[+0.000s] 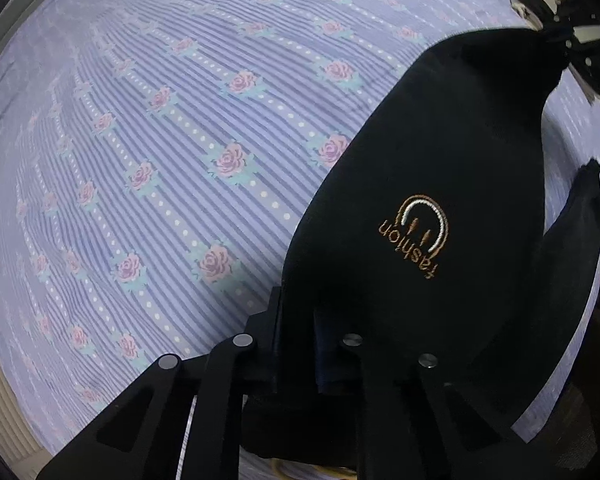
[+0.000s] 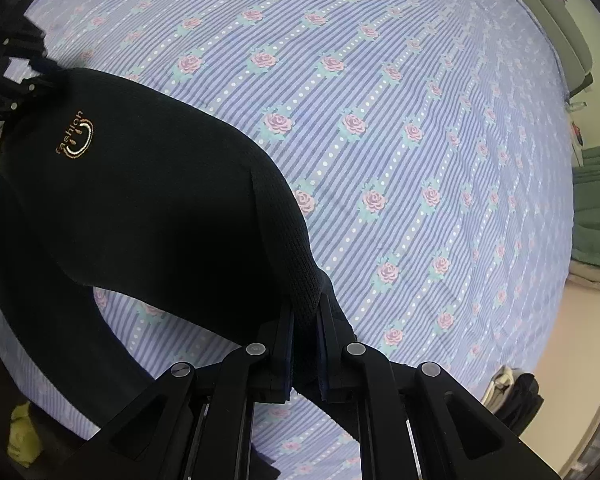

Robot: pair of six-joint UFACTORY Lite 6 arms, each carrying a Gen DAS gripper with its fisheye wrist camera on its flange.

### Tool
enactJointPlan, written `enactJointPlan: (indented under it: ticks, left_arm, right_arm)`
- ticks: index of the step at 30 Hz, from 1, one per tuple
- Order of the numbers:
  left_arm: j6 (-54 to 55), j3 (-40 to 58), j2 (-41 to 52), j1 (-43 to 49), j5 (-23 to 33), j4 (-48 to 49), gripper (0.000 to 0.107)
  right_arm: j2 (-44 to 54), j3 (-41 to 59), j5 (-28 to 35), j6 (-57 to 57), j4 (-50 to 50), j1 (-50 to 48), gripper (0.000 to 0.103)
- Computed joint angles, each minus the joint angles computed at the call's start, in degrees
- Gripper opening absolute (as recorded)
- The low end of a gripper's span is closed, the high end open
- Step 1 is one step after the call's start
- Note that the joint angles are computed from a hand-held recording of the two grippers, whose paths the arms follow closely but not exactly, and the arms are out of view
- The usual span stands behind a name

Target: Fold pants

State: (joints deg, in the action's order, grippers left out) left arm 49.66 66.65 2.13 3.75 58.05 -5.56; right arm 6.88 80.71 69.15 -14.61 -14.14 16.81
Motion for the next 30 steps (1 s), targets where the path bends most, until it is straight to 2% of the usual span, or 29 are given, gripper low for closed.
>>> enactJointPlan:
  ticks: [14,19,26,30]
  left_arm:
    - [-12.59,-9.32,-21.82,-0.74,1.93,0.07,0.012]
    - [-18.79,-9.68,-29.04,-1.53,5.38,0.30,0.012]
    - [-31.05,-14.39,-37.49,-7.74,4.58,4.86,0.012]
    - [-37.06,-15.99,-42.97,-10.85,7.10,6.70,0.012]
  right_arm:
    - [-11.41,-8.78,-2.63,-3.99,3.25,-2.22,0.010]
    - [-16.39,-11.64,-3.12,-4.87,4.82,-3.24,0.010]
    - [-26.87,-17.65,-3.40,-5.52,4.78,-3.41,0.010]
    - [-34.55,-21.48,-1.98,-7.81,4.87,-4.15,0.010]
